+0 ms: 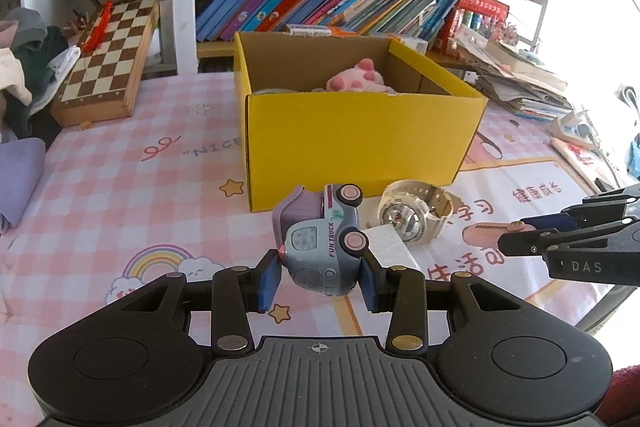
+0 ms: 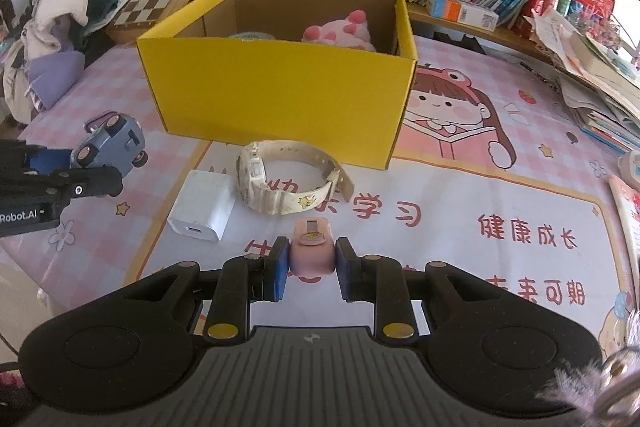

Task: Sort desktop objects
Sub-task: 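Carry the grey truck and pink phone toy over the yellow box with both tools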

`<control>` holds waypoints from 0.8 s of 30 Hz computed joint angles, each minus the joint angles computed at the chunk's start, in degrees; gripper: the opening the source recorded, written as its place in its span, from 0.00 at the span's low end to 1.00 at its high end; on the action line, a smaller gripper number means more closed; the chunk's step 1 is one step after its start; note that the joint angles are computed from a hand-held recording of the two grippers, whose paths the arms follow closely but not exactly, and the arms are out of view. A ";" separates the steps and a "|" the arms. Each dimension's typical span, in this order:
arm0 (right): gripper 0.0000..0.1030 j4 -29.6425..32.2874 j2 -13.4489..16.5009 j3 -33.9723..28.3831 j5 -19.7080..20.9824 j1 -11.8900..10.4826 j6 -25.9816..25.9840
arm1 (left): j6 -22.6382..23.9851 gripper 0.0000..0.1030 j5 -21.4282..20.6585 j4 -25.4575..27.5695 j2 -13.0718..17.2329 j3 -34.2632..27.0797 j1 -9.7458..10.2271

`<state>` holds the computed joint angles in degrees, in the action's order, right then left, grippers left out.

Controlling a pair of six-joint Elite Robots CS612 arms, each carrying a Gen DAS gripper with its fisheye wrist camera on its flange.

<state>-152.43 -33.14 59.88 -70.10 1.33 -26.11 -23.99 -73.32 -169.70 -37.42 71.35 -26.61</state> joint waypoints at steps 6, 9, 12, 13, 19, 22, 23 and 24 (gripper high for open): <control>0.22 -1.46 -0.84 1.32 0.69 -0.33 0.73 | 0.63 0.38 0.31 -1.67 -0.40 0.63 -0.31; 0.22 -1.94 -1.10 1.51 1.27 -0.43 0.52 | 1.10 0.38 0.69 -2.81 -0.62 0.88 -0.46; 0.22 -2.62 -1.24 1.33 2.38 -0.53 0.60 | 1.81 0.38 1.30 -4.09 -0.76 0.87 -0.60; 0.22 -2.86 -1.26 1.18 2.87 -0.56 0.58 | 2.07 0.38 1.45 -4.55 -0.78 0.80 -0.62; 0.22 -3.80 -0.87 -0.90 6.18 -0.66 0.46 | 4.68 0.38 1.98 -6.83 -0.36 -0.90 -0.62; 0.22 -3.89 -0.05 -3.08 7.31 -0.63 0.36 | 5.99 0.38 2.56 -7.49 0.29 -2.63 -0.49; 0.22 -3.72 0.28 -3.91 7.56 -0.61 0.29 | 6.38 0.38 2.71 -7.54 0.54 -3.26 -0.42; 0.22 -3.50 0.69 -4.85 7.87 -0.58 0.24 | 6.79 0.38 2.85 -7.59 0.79 -3.93 -0.35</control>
